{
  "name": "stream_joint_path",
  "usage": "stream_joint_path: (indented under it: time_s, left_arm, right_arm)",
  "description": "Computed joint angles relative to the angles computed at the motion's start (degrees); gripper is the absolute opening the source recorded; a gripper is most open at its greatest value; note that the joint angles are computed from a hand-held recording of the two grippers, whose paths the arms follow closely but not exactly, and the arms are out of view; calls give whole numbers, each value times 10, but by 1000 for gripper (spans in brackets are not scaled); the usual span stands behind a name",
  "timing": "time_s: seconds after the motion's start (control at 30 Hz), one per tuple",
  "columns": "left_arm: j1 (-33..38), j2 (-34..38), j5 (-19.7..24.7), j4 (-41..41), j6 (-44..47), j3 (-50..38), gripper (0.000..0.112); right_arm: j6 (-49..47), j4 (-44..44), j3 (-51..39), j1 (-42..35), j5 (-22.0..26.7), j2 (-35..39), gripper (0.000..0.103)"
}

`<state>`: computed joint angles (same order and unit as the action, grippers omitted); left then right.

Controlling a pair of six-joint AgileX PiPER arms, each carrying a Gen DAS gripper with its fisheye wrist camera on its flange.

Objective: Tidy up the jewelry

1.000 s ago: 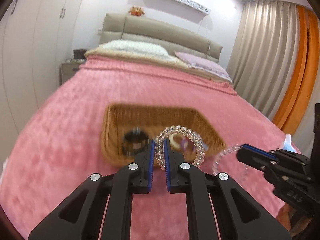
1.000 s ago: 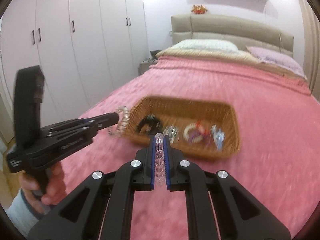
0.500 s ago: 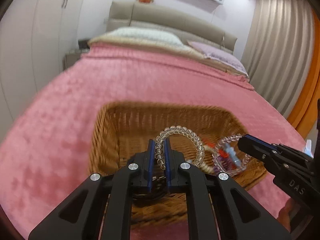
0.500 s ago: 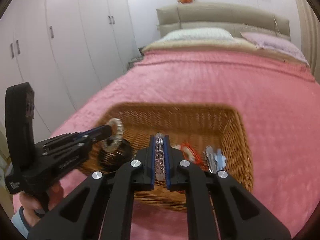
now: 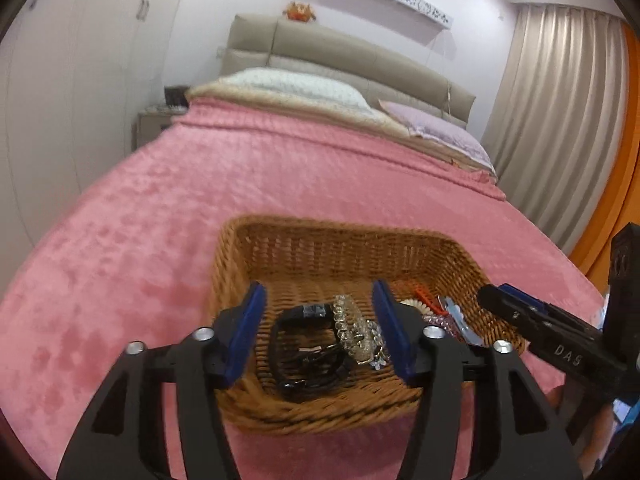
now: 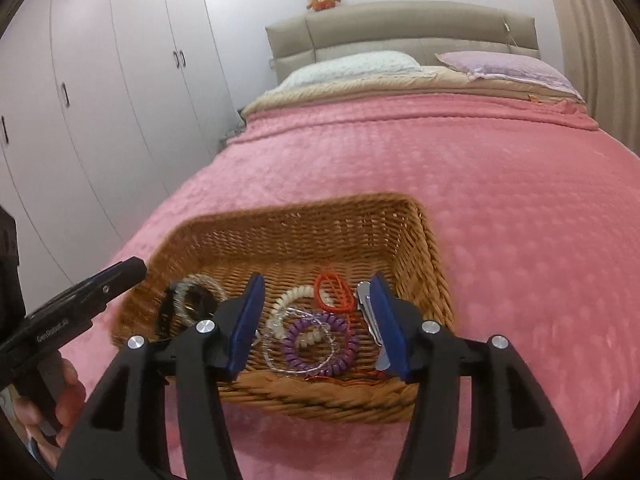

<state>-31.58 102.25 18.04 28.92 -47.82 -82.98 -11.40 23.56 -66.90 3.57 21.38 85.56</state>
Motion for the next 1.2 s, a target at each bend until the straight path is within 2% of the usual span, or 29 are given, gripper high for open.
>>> stream_joint_path:
  time_s: [0.07, 0.17, 0.3, 0.33, 0.4, 0.53, 0.63, 0.73, 0.83, 0.97, 1.2]
  left_arm:
    - [-17, -26, 14, 115, -111, 21, 79]
    - [-52, -87, 41, 286, -271, 79, 89]
    - [-113, -161, 98, 500, -489, 183, 95]
    - [-126, -175, 113, 519, -514, 208, 95]
    - [-151, -201, 144, 522, -535, 250, 95]
    - [-214, -228, 249, 558, -617, 321, 95]
    - [-257, -233, 328, 575, -643, 340, 95]
    - [-287, -227, 379, 586, -650, 344, 95]
    - [-315, -217, 418, 594, -661, 352, 95]
    - [-330, -210, 428, 598, -658, 353, 95]
    - [-317, -214, 405, 597, -666, 359, 95]
  right_arm:
    - [45, -34, 10, 7, -6, -26, 51]
    - [205, -200, 38, 44, -27, -76, 51]
    - [413, -429, 109, 98, -36, -159, 67]
    - [469, -487, 135, 117, -34, -183, 72]
    - [581, -601, 175, 162, -7, -219, 73]
    - [811, -815, 236, 267, 62, -260, 73]
    - [960, -942, 273, 354, 141, -281, 79]
    - [1033, -1007, 297, 421, 217, -288, 80]
    - [1060, -1024, 309, 452, 250, -290, 80]
    - [1063, -1022, 309, 438, 238, -274, 81]
    - [1059, -1015, 317, 433, 229, -279, 81]
